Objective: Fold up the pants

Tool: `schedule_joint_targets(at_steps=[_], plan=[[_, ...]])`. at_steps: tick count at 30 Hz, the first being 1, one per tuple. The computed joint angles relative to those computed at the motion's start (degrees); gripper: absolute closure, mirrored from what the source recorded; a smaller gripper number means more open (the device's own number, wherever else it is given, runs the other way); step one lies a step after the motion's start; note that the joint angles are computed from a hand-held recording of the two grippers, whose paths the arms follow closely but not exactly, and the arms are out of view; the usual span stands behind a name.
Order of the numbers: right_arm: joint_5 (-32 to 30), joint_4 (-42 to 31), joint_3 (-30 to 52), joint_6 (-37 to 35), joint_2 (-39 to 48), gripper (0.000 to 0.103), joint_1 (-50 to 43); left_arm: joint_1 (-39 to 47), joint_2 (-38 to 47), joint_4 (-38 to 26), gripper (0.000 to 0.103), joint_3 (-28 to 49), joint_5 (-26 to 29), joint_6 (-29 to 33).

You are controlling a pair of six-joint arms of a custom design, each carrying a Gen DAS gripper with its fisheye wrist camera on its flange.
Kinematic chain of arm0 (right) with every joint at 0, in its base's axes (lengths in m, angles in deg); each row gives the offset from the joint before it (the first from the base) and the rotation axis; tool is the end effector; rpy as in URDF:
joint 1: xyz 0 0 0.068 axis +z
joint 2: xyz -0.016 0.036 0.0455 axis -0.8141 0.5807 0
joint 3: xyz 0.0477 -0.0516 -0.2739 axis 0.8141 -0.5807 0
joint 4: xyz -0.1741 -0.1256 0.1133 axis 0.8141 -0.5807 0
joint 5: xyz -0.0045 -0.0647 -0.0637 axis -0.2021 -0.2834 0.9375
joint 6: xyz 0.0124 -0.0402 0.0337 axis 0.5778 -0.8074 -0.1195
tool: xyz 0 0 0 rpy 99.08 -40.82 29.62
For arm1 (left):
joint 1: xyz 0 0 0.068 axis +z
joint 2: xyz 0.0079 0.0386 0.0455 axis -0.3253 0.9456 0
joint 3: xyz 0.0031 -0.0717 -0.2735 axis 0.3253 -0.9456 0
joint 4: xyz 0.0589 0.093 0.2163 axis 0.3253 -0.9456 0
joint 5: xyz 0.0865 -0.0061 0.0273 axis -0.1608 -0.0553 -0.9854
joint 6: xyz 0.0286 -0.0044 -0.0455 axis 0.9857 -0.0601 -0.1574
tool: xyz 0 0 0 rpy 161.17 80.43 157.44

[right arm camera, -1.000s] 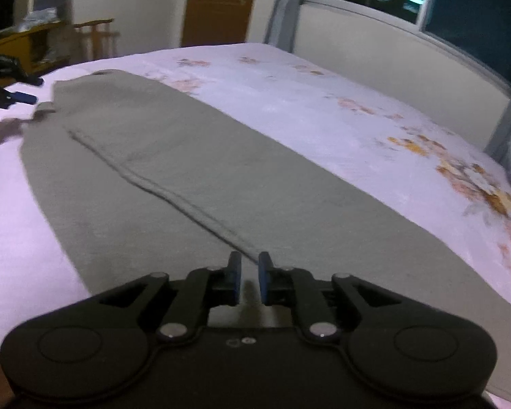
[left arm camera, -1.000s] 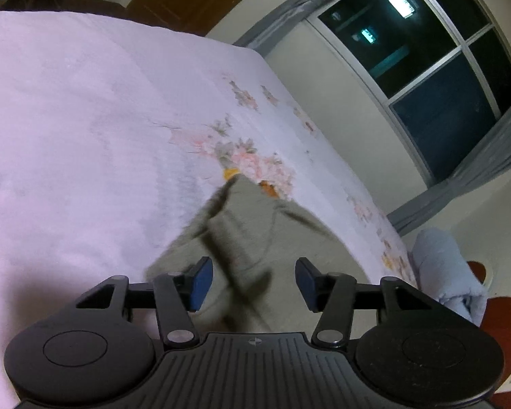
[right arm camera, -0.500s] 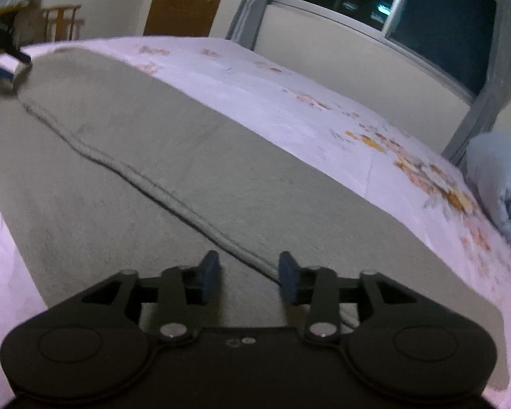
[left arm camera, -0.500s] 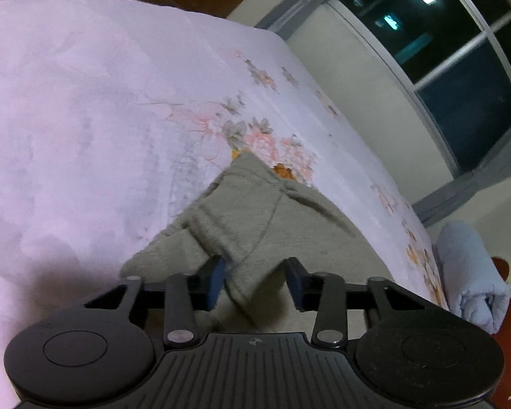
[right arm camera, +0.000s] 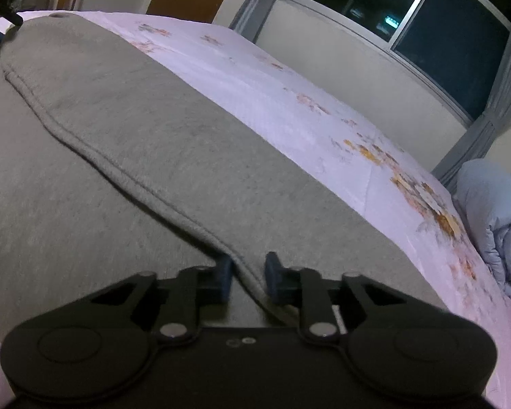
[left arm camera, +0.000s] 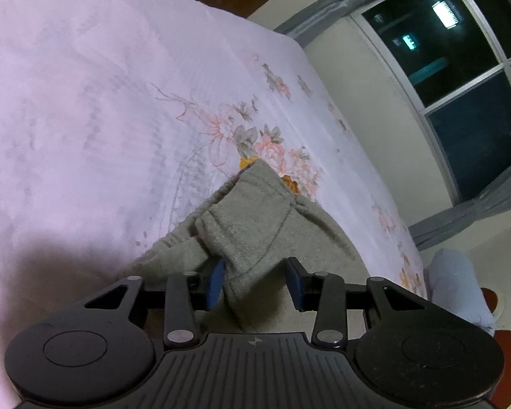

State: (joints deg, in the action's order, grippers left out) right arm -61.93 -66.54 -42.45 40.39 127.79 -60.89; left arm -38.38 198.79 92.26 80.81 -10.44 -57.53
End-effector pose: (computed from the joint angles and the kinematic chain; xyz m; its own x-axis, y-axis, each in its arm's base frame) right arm 0.1186 -0.0183 0.1506 -0.6253 -0.3925 -0.6745 -0.0778 0.8913 -0.4466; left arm 0.3435 -0.1287 0.1252 -0.7195 -0.5498 -0.4243 -0.1190 0.6995 -0.7046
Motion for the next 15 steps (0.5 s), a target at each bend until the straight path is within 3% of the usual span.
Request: schedule_joint_targets(at_steps=[1, 3, 5, 6, 7, 9, 15], plan=[[-0.8, -0.6, 0.3, 0.0, -0.4, 0.099, -0.5, 0.1, 0.0, 0.0, 0.078, 0.1, 0.2, 0.4], [-3.2, -2.8, 1.0, -0.6, -2.4, 0.099, -2.6, 0.5, -0.1, -0.7, 0.078, 0.3, 0.9, 0.9], [-1.1, -3.5, 0.9, -1.5, -3.5, 0.096, -0.7, 0.5, -0.9, -1.5, 0.076, -0.5, 0.4, 0.5], [0.0, -4.1, 0.1, -2.5, -5.7, 0.085, 0.3, 0.5, -1.3, -1.2, 0.070, -1.5, 0.0, -0.5], [0.1, -4.5, -0.3, -3.6, -7.0, 0.086, 0.7, 0.5, -1.7, -0.1, 0.054, -2.8, -0.4, -1.7], [-1.1, -7.4, -0.4, -4.5, -9.2, 0.084, 0.1, 0.3, -1.8, 3.6, 0.043, -5.3, -1.3, -3.4], [-2.3, -9.2, -2.0, -2.4, -13.0, 0.083, -1.0, -0.4, 2.8, 8.1, 0.043, -3.3, 0.0, -5.9]])
